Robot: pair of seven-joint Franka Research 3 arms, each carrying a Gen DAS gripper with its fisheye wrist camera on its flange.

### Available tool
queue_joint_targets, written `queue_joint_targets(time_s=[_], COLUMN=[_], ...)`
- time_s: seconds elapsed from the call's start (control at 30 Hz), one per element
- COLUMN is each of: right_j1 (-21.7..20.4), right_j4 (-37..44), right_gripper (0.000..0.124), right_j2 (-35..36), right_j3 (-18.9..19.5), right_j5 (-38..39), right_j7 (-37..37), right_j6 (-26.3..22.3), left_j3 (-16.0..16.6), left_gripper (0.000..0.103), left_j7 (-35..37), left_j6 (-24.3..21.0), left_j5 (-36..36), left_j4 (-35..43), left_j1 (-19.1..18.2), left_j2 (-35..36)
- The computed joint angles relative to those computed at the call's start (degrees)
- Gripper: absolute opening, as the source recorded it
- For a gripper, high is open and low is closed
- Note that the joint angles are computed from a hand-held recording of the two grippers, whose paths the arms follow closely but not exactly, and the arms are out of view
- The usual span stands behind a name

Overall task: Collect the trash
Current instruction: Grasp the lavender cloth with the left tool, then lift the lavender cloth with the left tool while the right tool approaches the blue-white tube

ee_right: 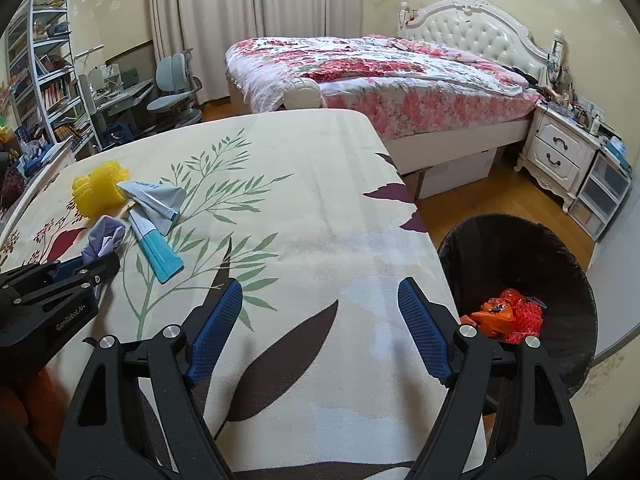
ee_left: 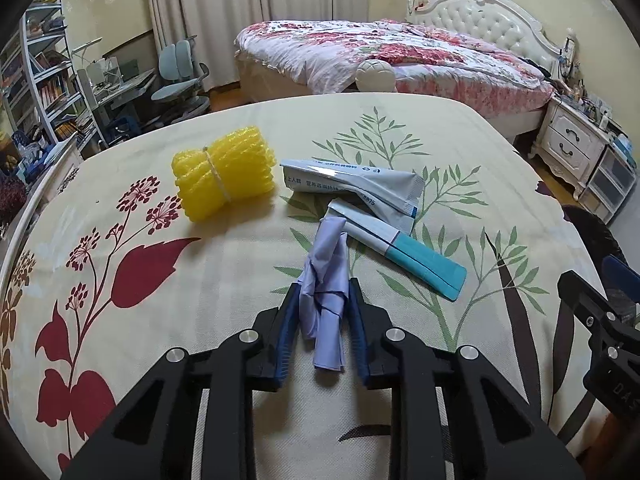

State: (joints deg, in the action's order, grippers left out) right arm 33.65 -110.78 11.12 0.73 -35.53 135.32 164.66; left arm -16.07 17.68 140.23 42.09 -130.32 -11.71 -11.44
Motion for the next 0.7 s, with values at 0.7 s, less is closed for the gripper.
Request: queue_joint_targets(time_s=[0.7], right_j1=[5.7], right_j4=[14.3], right_gripper=[0.078], right_j2=[9.6], right_j3=[-1.5], right_j5=[9.5], right_j7=[-11.0], right_j6=[-8.4], left_j3=[0.9], left_gripper=[0.026], left_j7=[-1.2], left_j6=[-3.2], left_j5=[-1.8], left_j4=[-9.3], left_j1=[4.0], left_j2=[-10.5])
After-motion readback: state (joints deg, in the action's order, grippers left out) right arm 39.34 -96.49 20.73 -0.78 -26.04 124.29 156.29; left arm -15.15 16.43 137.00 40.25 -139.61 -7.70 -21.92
